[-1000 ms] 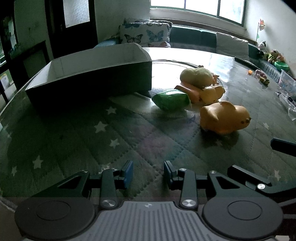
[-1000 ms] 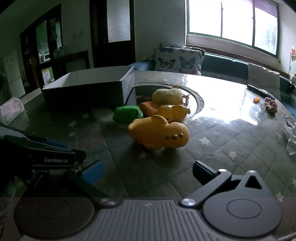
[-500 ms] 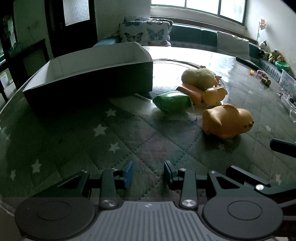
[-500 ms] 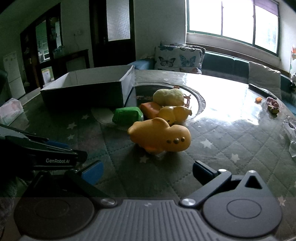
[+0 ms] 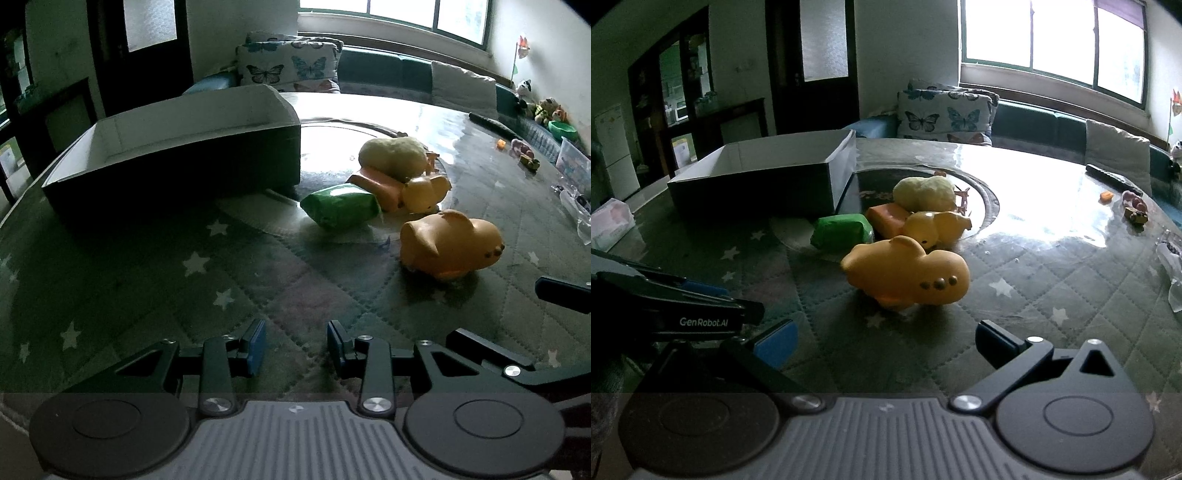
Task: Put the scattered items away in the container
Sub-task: 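Move the left tool toward the orange rubber animal on the table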
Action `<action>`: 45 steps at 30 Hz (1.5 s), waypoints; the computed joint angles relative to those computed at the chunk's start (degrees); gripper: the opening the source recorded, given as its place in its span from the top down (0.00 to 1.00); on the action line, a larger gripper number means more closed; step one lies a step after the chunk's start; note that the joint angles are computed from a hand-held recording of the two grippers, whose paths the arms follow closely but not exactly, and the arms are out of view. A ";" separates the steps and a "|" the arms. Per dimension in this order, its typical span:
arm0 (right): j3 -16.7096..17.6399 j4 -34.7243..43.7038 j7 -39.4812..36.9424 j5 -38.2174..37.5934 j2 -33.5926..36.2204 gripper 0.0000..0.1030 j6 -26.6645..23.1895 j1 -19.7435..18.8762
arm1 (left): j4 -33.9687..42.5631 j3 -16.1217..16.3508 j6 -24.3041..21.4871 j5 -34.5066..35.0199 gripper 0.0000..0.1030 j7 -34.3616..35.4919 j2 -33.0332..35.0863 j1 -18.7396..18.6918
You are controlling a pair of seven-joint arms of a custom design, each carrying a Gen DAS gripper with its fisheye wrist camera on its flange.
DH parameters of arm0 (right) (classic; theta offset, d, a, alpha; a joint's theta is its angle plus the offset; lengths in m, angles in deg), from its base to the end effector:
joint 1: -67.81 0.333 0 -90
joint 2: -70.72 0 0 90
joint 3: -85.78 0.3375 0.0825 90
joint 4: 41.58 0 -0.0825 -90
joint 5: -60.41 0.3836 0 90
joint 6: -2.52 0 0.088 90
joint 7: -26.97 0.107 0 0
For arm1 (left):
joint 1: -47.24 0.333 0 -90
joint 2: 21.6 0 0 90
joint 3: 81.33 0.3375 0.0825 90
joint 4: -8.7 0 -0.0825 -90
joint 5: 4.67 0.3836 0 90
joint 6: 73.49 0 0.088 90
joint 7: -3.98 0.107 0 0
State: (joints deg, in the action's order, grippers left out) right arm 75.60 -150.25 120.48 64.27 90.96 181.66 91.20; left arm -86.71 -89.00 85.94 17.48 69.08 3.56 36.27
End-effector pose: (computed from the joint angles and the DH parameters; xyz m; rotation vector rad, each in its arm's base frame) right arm 0.6623 0.1642 0.4471 -1.7807 1.5442 -0.6869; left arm 0.6857 -0.2324 0.4517 -1.6680 1.9837 -0.7330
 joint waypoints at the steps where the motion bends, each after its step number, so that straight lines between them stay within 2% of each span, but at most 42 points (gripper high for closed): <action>1: 0.10 0.12 -0.06 0.07 0.06 0.00 -0.06 -0.11 | 0.18 -0.02 -0.13 -0.03 0.62 0.07 0.09 -0.01; 32: 5.53 3.90 -4.19 3.80 2.14 0.00 -2.17 -5.05 | 5.77 -0.69 -3.19 -2.52 0.62 3.91 3.42 0.16; 45: 11.78 5.86 -11.01 9.68 3.44 0.00 -1.44 -10.18 | 8.82 -0.70 -4.33 -3.27 0.62 5.47 5.31 0.35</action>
